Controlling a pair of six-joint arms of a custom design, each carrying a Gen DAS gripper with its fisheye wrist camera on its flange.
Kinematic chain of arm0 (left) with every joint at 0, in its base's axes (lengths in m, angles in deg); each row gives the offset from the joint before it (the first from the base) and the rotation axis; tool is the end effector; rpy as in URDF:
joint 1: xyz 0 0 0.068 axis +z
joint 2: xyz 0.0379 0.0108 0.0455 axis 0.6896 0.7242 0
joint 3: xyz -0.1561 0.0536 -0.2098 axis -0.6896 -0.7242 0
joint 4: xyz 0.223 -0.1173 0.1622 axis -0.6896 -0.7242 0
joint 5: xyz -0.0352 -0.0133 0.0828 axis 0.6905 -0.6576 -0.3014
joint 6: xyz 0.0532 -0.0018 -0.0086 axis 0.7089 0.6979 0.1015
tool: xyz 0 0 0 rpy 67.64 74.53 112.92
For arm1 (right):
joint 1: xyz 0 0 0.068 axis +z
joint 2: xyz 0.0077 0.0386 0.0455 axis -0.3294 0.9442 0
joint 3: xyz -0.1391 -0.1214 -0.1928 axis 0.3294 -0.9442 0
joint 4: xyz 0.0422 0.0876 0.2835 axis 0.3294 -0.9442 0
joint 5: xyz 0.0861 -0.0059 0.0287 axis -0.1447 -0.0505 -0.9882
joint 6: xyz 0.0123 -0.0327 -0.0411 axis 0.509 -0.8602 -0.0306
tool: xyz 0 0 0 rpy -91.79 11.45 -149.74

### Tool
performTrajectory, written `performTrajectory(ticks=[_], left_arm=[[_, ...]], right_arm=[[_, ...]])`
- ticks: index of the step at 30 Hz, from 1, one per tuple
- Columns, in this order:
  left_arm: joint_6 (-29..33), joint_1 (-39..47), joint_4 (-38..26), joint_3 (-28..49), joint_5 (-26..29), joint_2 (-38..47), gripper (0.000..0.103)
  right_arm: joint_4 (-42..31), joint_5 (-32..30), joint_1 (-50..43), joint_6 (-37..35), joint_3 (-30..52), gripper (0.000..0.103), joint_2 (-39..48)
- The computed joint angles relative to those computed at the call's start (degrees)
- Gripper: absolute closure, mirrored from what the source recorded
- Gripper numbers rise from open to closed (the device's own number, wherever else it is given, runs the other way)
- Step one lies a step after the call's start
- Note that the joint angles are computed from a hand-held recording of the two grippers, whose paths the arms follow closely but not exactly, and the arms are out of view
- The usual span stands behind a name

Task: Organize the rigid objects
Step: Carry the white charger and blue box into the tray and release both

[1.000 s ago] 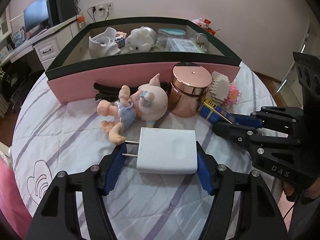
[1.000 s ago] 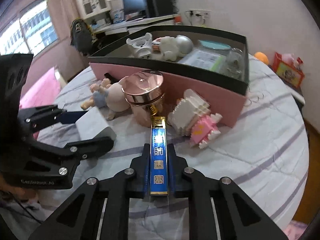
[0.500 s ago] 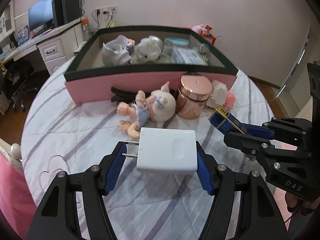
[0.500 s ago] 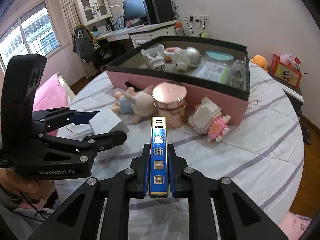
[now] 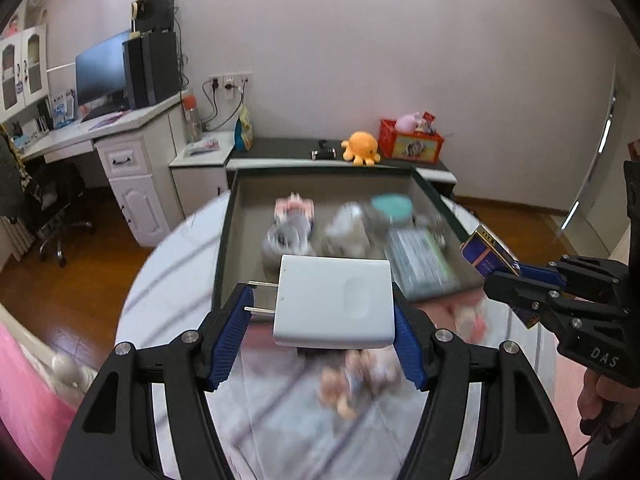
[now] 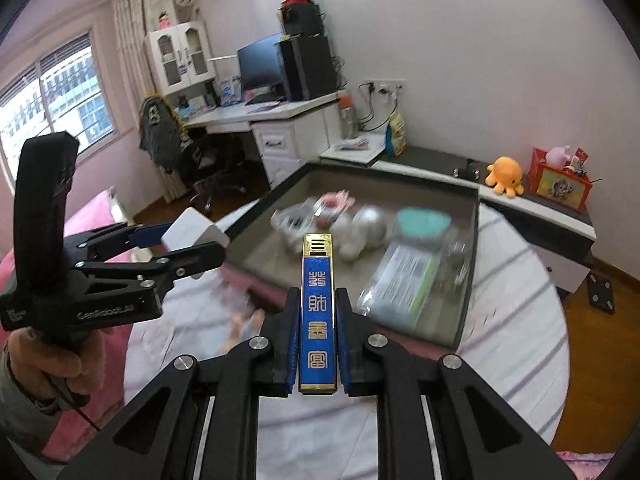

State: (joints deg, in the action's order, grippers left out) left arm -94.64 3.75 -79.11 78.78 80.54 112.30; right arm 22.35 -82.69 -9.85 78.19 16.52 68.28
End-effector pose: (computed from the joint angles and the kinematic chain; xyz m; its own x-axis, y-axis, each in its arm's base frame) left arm 0.1996 -0.1638 0.2626 -0.5740 0.2998 -0.7620 0.5314 0.8444 -0.0681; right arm 0.1266 0.0236 0.2551 -0.6357 0.0406 -0.7708 -0.1291 0.9789 0.1581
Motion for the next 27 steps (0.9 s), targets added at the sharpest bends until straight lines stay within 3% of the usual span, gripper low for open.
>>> performTrajectory(ticks=[8,21,24,25,27], left_arm=[[1.4,4.0,5.3,8.8,3.7,15.1,0.036],[1.2,5.1,7.5,12.1,4.4,26.3,0.034],[0.9,5.4,7.9,11.5,4.0,26.5,0.021],[0.8,5.4,8.2,10.9,3.5,25.7,0.012],[0.5,5.2,8.5,9.7,1.6,23.8,0.008]], right_arm=[[12.0,-4.7,-5.8,0.3,4.7,0.087,18.4],[19.8,-6.2,-6.9,4.2,5.0,0.087,33.8],[19.7,-6.2,-6.7,3.8,4.9,0.083,34.9],[19.8,-6.4,-6.8,3.9,4.7,0.078,34.7],[19.9,-7.0,-7.3,4.3,4.4,0.064,33.9]])
